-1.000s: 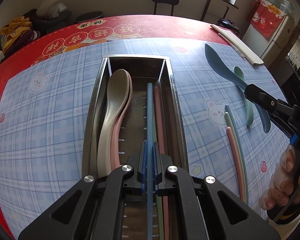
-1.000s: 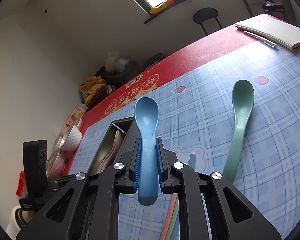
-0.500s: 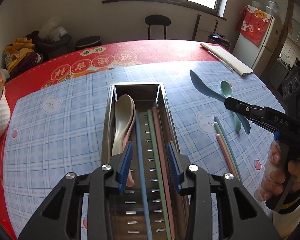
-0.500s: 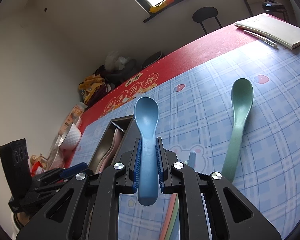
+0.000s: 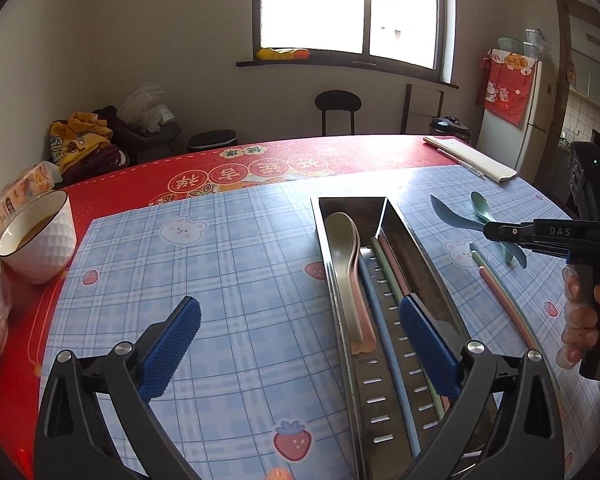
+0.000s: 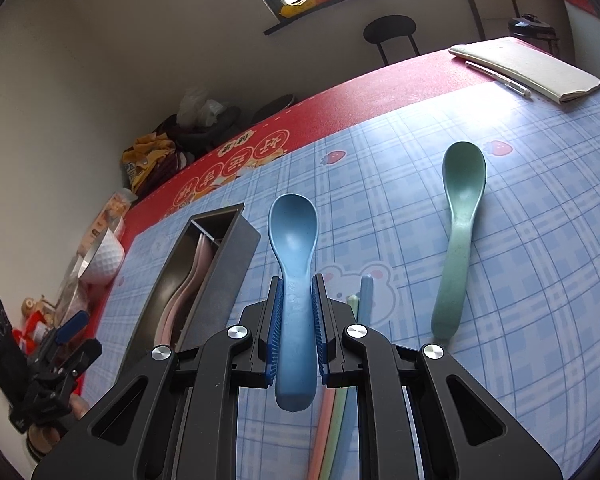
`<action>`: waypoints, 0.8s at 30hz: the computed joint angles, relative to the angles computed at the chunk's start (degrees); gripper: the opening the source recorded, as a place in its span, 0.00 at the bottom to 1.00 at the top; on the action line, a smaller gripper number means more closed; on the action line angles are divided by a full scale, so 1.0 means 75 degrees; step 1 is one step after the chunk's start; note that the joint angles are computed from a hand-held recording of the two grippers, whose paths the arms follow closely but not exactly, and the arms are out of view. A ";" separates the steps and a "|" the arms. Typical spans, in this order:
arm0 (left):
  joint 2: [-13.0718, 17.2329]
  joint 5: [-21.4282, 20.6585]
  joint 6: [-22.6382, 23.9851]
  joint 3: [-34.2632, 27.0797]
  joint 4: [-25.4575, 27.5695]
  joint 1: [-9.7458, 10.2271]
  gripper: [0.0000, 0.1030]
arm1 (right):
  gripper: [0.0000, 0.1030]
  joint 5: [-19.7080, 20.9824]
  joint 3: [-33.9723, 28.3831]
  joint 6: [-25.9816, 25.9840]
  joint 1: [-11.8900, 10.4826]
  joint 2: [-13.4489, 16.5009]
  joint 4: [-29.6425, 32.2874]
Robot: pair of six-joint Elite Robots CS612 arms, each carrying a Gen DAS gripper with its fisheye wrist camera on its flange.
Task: Organize utensils
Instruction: 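Carry the blue spoon into the steel basket and open the right tool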
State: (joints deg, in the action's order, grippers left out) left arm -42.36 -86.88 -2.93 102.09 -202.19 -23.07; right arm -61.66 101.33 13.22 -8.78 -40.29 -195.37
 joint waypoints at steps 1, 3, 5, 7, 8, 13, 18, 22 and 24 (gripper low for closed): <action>0.0014 -0.0016 0.0021 0.0012 -0.0046 0.0008 0.94 | 0.14 -0.0084 0.0038 -0.0021 0.0037 -0.0047 0.0015; 0.0042 0.0150 0.0102 0.0070 -0.0357 -0.0009 0.94 | 0.14 -0.0264 0.0108 -0.0075 0.0128 -0.0159 -0.0006; 0.0057 0.0025 -0.0004 0.0121 -0.0684 0.0051 0.94 | 0.14 -0.0449 0.0147 -0.0149 0.0231 -0.0274 -0.0010; 0.0088 -0.0477 -0.0434 0.0120 -0.0884 0.0204 0.94 | 0.14 -0.0615 0.0110 -0.0212 0.0345 -0.0363 0.0105; 0.0092 -0.0669 -0.0654 0.0111 -0.0841 0.0267 0.94 | 0.14 -0.0680 0.0081 -0.0213 0.0403 -0.0397 0.0182; 0.0037 -0.0580 -0.0755 0.0142 -0.0801 0.0313 0.94 | 0.14 -0.1088 -0.0171 -0.0228 0.0710 -0.0479 0.0689; 0.0011 -0.0658 -0.1022 0.0175 -0.0963 0.0391 0.94 | 0.14 -0.1348 -0.0501 -0.0173 0.0963 -0.0440 0.1305; 0.0015 -0.0849 -0.1350 0.0164 -0.1070 0.0485 0.94 | 0.14 -0.1558 -0.0695 -0.0325 0.1145 -0.0389 0.1640; 0.0013 -0.0905 -0.1487 0.0168 -0.1112 0.0516 0.94 | 0.14 -0.1632 -0.0787 -0.0363 0.1218 -0.0355 0.1803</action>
